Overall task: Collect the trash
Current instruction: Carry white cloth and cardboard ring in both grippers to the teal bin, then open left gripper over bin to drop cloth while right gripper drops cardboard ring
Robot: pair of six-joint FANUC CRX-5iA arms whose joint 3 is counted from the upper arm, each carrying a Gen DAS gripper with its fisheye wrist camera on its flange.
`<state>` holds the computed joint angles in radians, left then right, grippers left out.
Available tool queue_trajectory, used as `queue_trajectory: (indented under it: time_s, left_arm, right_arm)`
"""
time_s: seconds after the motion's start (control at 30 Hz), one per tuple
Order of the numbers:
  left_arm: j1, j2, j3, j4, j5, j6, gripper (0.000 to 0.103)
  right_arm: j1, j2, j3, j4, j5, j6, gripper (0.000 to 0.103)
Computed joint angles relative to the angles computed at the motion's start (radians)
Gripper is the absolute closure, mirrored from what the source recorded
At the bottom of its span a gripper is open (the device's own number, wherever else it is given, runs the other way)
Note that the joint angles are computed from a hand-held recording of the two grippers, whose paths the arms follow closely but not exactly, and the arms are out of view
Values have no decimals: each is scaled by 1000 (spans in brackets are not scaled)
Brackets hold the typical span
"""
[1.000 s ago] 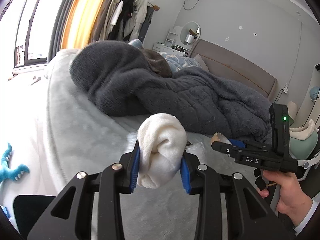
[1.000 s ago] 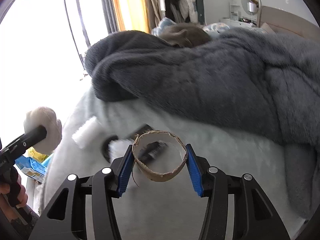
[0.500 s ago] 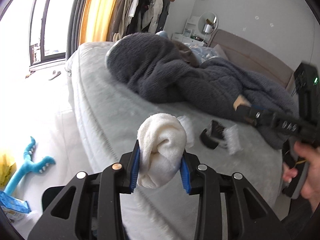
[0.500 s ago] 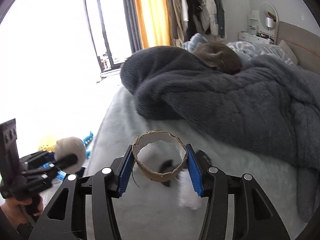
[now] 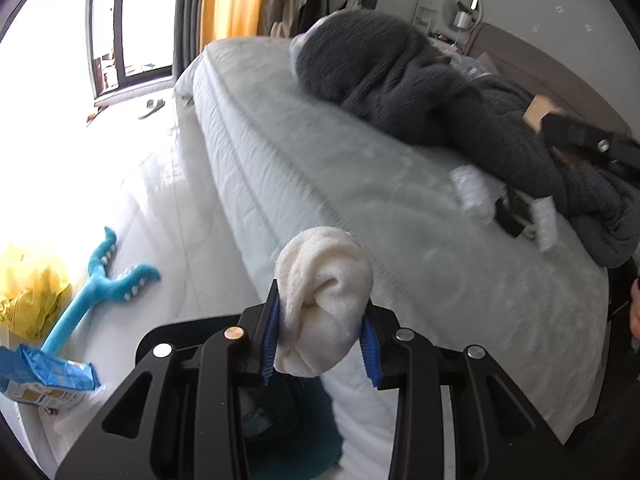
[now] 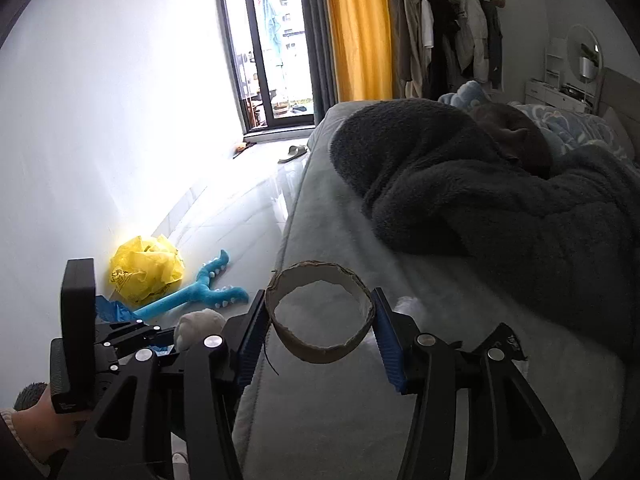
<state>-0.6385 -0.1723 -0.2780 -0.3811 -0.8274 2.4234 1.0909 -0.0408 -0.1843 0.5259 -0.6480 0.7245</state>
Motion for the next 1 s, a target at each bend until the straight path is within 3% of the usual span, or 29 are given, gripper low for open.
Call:
queue_trajectory:
  time_s: [0.4, 0.7, 0.87, 1.0]
  left_arm:
    - [161, -59, -167, 208, -49, -152, 65]
    - [290, -80, -310, 408, -65, -311, 64]
    - [334, -105, -350, 444, -87, -351, 54]
    - [366, -155, -379, 455, -91, -372, 39]
  right_arm:
    - [69, 106, 122, -100, -20, 88, 51]
    - [94, 219, 255, -232, -91, 200, 51]
    - [98, 283, 325, -292, -143, 248, 51]
    - [98, 326, 365, -327, -165, 264, 51]
